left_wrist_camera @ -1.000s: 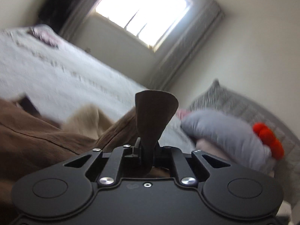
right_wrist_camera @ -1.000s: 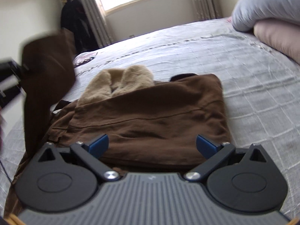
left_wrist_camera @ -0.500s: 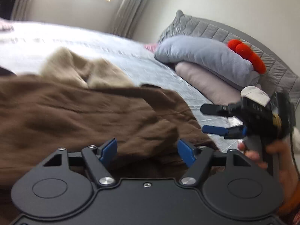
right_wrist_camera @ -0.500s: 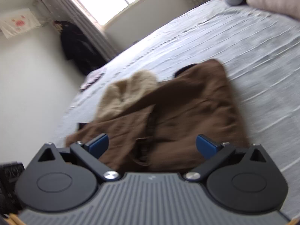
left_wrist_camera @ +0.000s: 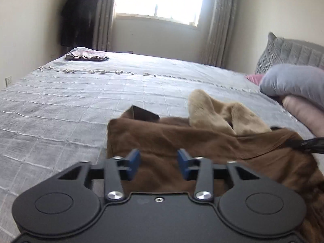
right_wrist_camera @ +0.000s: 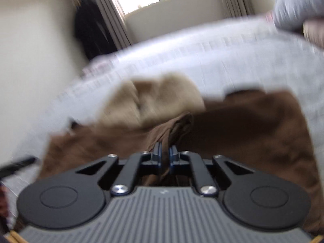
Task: Fold large clothes
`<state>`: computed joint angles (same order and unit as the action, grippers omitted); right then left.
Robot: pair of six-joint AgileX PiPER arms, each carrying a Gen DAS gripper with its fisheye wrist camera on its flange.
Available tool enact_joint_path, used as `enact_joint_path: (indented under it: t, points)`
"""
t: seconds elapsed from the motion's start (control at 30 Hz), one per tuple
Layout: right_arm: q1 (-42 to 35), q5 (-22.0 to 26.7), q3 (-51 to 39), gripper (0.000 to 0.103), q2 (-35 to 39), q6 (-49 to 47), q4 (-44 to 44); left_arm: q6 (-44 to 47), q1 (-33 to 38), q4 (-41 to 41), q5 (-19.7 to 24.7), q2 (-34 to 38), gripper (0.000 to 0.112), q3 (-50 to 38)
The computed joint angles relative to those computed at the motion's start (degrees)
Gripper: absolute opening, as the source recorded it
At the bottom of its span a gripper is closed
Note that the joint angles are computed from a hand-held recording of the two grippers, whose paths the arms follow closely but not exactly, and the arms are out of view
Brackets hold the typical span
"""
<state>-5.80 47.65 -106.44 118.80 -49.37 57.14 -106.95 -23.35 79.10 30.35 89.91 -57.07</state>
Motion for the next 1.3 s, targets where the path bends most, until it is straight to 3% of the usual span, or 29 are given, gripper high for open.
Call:
enact_joint_path:
  t: [0.1,0.17,0.23,0.3,0.43,0.53,0.6,0.63,0.73,0.83,0.9,1.0,1.1,1.17,1.3]
  points:
    - [0.82,-1.26,-2.49,0.007,1.37,2.85,-7.33,-6.19,1.97,6.33,-2.70,3.11,0.031,-0.53]
    - [2.40,-0.88,-4.82,0.016,3.23,9.00,-17.10,-3.11,3.39,3.15,-4.42,8.05,0.031,-3.15]
    - [3.48,-7.70,1.37,0.028,0.57,8.35,-20.93,-4.49,2.06,4.97,-2.38,12.03,0.031,-3.62]
    - [2.91,-10.72,6.65,0.047,-2.22,1.24,-16.62,-6.17,0.43,7.59,0.57,12.96,0.032,-3.73]
    - [3.19,-17.05,16.40,0.053,-8.40,-16.12,-3.57,-6.61,-1.11,8.66,2.85,12.52,0.033,-3.05]
    - [4.34,-14.41,16.71,0.058,-9.62,-22.76,1.16,-4.67,-1.66,7.19,3.57,12.09,0.036,-3.45]
    - [5.78,-10.53,13.58,0.070,-7.72,-21.93,-1.75,-3.67,-2.20,6.06,4.20,12.03,0.038,-3.70]
    - [6.66,-10.00,13.15,0.070,-7.05,-21.52,-3.88,-3.15,-2.53,5.10,4.59,12.00,0.038,-3.91]
    - [9.17,-13.38,14.80,0.070,-5.73,-17.05,-12.75,-1.77,-3.88,2.54,5.03,10.78,0.046,-3.46]
    - [8.07,-14.27,17.58,0.070,-6.17,-19.29,-8.83,-0.81,-6.28,1.33,6.00,9.23,0.051,-1.61]
    - [8.42,-13.97,17.45,0.071,-7.23,-14.62,-13.20,0.60,-8.36,-0.34,7.65,7.84,0.051,-0.27]
    - [8.30,-13.72,20.24,0.073,-11.20,-12.46,-16.61,0.48,-11.79,-3.66,9.68,3.84,0.056,2.39]
    - [5.68,-11.31,25.29,0.085,-16.39,-16.17,-14.29,-3.04,-16.51,-4.88,11.85,-1.83,0.076,6.54]
    - [2.83,-8.79,29.13,0.086,-20.28,-19.76,-12.66,-4.36,-20.31,-6.45,14.30,-5.41,0.087,8.99]
    - [-3.17,-5.56,37.34,0.096,-28.25,-26.54,-9.84,-3.22,-28.97,-11.90,21.30,-10.93,0.092,11.98]
